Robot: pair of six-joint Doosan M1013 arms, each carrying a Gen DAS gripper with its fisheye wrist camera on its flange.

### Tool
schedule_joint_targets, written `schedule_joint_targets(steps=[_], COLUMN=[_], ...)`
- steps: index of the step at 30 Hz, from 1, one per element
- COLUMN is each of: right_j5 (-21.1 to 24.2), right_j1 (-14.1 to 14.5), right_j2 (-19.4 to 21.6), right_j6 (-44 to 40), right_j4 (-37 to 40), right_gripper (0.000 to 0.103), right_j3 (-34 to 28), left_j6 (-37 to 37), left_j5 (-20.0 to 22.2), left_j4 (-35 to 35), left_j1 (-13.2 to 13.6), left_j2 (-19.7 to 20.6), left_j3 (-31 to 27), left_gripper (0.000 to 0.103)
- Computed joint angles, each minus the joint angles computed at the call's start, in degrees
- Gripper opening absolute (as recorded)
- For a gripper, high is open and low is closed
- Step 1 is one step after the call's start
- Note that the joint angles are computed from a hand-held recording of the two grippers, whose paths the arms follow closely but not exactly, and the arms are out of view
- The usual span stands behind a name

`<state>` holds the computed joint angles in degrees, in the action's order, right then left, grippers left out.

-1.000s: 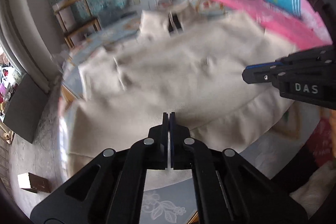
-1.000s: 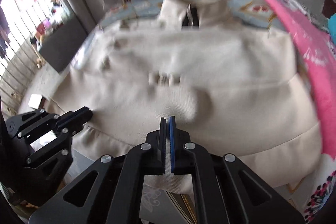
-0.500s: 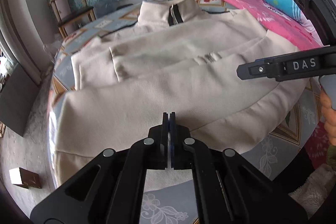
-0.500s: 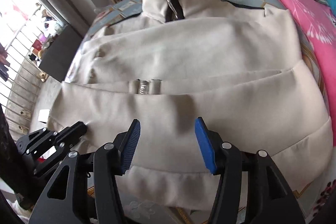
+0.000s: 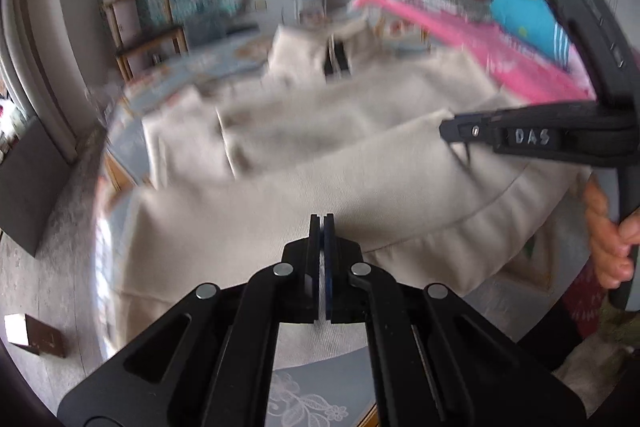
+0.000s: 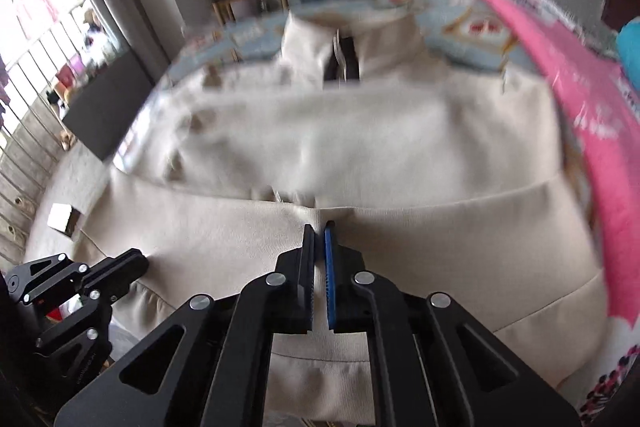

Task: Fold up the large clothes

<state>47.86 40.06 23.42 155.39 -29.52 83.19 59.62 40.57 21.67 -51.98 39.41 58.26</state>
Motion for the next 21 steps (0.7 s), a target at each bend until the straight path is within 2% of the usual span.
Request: schedule_joint_targets(steps=[2, 4, 7, 8, 10, 12, 14, 15, 16, 19, 20, 21], right_j5=[0.4, 0.1, -0.4, -1.0, -2.0, -2.8, -4.3, -6.0, -7.0, -10.9, -12.3, -14.9], right_j1=[0.1, -0.7, -2.4, -2.5, -2.3, -2.4, -3.0, -3.4, -3.6, -4.6, -4.9, -5.6], right_j2=[0.1, 1.0, 2.9, 3.0, 2.3, 1.9, 2.1, 1.9, 1.7, 0.8, 0.4, -1.0], right_j6=[1.0, 0.3, -3.6, -3.6, -2.7, -2.7, -3.4, -3.0, -2.7, -3.0, -3.7, -4.9], right_j4=[-2.5, -1.7, 3.7, 4.3, 3.2, 3.3, 5.2, 6.2, 6.5, 9.7, 11.3, 14.0], right_gripper=[0.005, 0.005, 0.005, 0.005, 0.005, 0.005, 0.005, 0.006, 0.006, 0.008, 0.013, 0.015], right_j3=[-0.6, -1.1, -1.4, -1.1, -0.4, 0.0, 0.6, 1.4, 1.8, 3.5, 4.1, 5.7], left_j6=[-0.5, -0.7, 4.5, 5.0, 3.0, 1.9, 4.2, 8.5, 10.5, 14.7, 16.0, 16.0], left_j5=[-0.4, 0.5, 6.1, 6.4, 3.7, -1.2, -3.5, -2.9, -0.8, 3.5, 5.3, 8.8], left_j4=[1.3, 2.4, -3.3, -6.7, -6.9, -7.9, -12.1, -16.8, -18.6, -22.2, -24.1, -23.9], left_j1=[0.1, 0.1, 0.9, 1.4, 1.7, 2.2, 2.7, 3.0, 3.1, 3.0, 3.0, 2.9], left_j2=[0.2, 1.5, 4.6, 4.5, 2.8, 0.6, 0.2, 1.1, 2.6, 7.1, 8.7, 10.8], left_j3=[-0.8, -2.4, -6.5, -6.3, -3.9, -0.9, -0.7, -2.4, -4.8, -11.8, -14.2, -17.7], left_gripper=[0.001, 0.001, 0.003, 0.005, 0.005, 0.005, 0.005, 0.005, 0.005, 0.005, 0.005, 0.005])
